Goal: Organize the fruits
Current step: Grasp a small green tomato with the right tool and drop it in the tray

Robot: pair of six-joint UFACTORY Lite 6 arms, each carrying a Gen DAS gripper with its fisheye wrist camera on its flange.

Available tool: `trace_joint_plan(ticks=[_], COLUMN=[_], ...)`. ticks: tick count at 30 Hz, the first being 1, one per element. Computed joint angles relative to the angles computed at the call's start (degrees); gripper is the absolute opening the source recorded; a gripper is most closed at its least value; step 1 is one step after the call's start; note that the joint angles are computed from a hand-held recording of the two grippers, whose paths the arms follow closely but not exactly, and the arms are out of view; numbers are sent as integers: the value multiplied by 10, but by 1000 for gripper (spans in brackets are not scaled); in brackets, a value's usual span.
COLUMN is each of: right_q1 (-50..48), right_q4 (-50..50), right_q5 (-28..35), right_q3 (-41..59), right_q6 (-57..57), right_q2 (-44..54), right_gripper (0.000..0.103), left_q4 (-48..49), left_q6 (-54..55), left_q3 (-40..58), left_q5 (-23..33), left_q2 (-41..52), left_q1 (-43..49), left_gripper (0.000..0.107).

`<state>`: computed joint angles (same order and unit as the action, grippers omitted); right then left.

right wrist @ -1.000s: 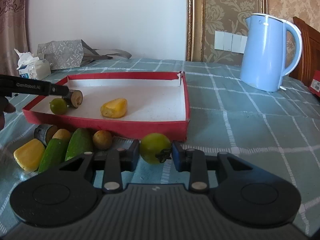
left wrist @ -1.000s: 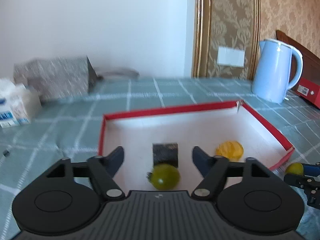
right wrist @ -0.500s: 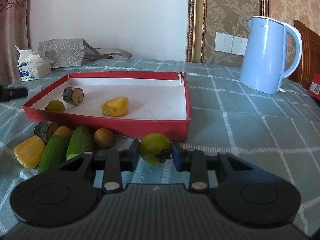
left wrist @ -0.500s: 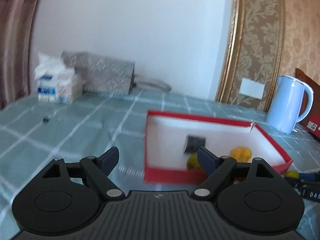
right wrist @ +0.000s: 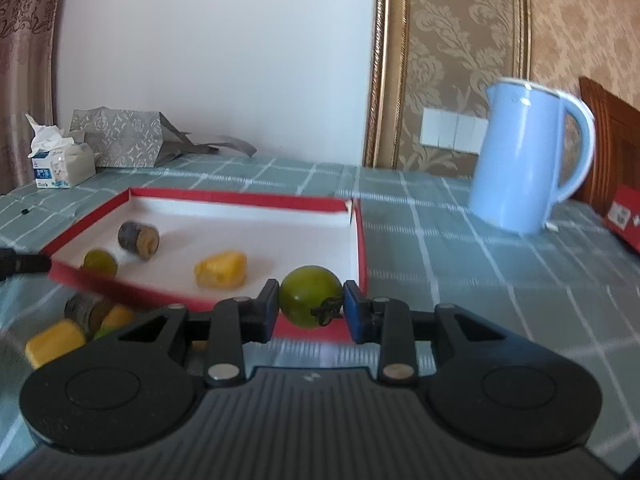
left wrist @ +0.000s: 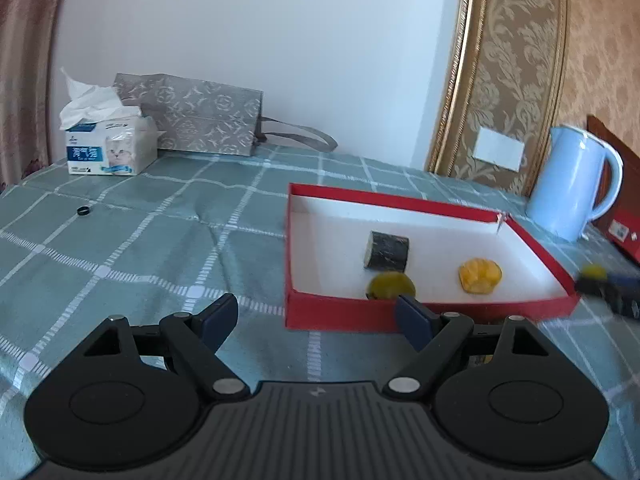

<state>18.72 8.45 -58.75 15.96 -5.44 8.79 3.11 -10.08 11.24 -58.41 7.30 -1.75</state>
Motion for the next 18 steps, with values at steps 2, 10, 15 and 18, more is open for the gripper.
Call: trace_joint_plan(ticks=[2, 10, 15, 18], right_q1=[8, 16, 41, 53], right_q4=[16, 43, 70, 70], right_q5=[30, -4, -127, -152], right_q3=[51, 146, 45, 1], right_q6=[-29, -37, -22, -3], right_q2=[27, 147, 96, 77], right_gripper=[32, 91, 91, 94], left_q4=[3, 35, 42, 52], left_q6=[1, -13, -4, 0], left_q3=[-3, 2, -3, -9], left_q5=[-5, -1, -3, -8], left_q2=[0, 4, 1, -1], left_q1=[-1, 14, 6, 2], left_gripper=[86, 86, 86, 86])
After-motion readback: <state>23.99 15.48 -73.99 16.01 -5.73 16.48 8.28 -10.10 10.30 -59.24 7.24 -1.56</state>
